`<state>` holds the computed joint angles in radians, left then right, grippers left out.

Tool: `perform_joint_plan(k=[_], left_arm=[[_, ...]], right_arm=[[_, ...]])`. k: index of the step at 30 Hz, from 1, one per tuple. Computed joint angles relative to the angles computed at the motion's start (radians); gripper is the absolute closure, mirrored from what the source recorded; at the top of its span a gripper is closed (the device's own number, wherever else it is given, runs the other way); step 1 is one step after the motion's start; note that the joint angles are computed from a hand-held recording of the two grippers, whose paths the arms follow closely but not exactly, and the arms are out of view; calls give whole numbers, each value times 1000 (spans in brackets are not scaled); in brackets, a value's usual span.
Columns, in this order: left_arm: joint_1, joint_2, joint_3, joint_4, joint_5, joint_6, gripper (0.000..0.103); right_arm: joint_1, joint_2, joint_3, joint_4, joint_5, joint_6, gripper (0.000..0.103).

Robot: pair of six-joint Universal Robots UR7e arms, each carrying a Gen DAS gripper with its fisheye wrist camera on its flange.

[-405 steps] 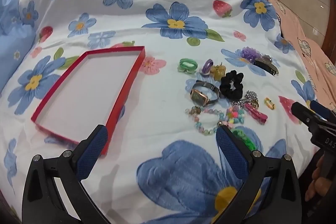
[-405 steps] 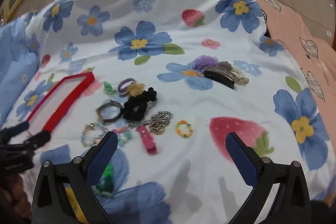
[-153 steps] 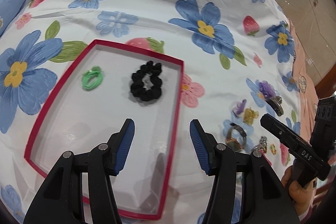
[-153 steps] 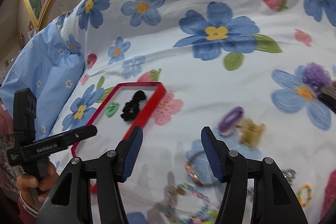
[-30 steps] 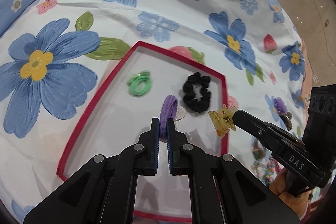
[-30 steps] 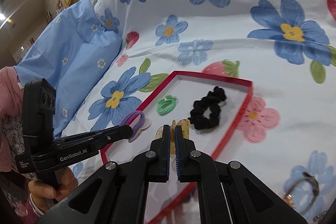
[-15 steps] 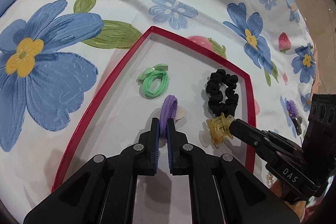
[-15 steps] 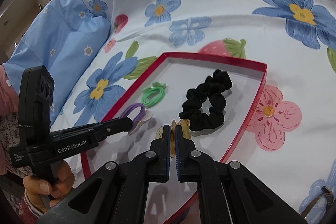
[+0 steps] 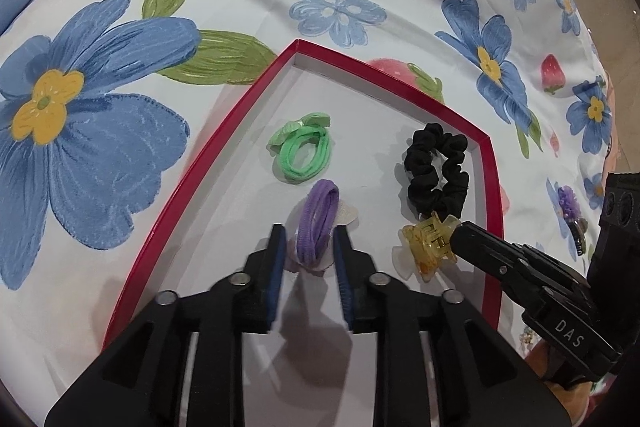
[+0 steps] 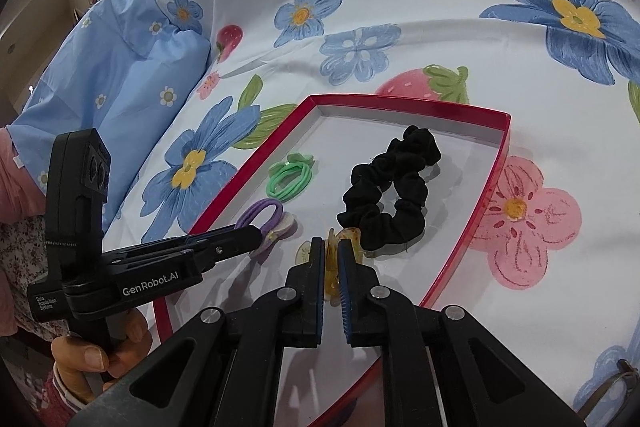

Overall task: Organize jewelry
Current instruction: 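Carry both items into the red box lid and open both tools to release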

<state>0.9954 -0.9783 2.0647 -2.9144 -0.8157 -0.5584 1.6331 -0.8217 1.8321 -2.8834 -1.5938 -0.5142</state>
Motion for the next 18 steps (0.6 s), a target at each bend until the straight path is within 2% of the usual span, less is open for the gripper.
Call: perform_joint_plan(k=[3, 8, 11, 13, 18], left_arm=[[-2, -2, 1, 4, 5, -6, 77], [-14, -15, 15, 5, 20, -21, 70], [-21, -22, 22, 8, 24, -31, 69], [-28, -31, 33, 7, 28, -41, 65], [-51, -52, 57, 5, 35, -64, 64]], right_arm=[[1, 2, -2, 2, -5, -1, 87], [2, -2, 0, 4, -8, 4, 84], [2, -6, 4, -1, -4, 5, 78], [1, -14, 9, -2, 6, 6, 72], [6, -36, 26, -8, 11, 5, 72]])
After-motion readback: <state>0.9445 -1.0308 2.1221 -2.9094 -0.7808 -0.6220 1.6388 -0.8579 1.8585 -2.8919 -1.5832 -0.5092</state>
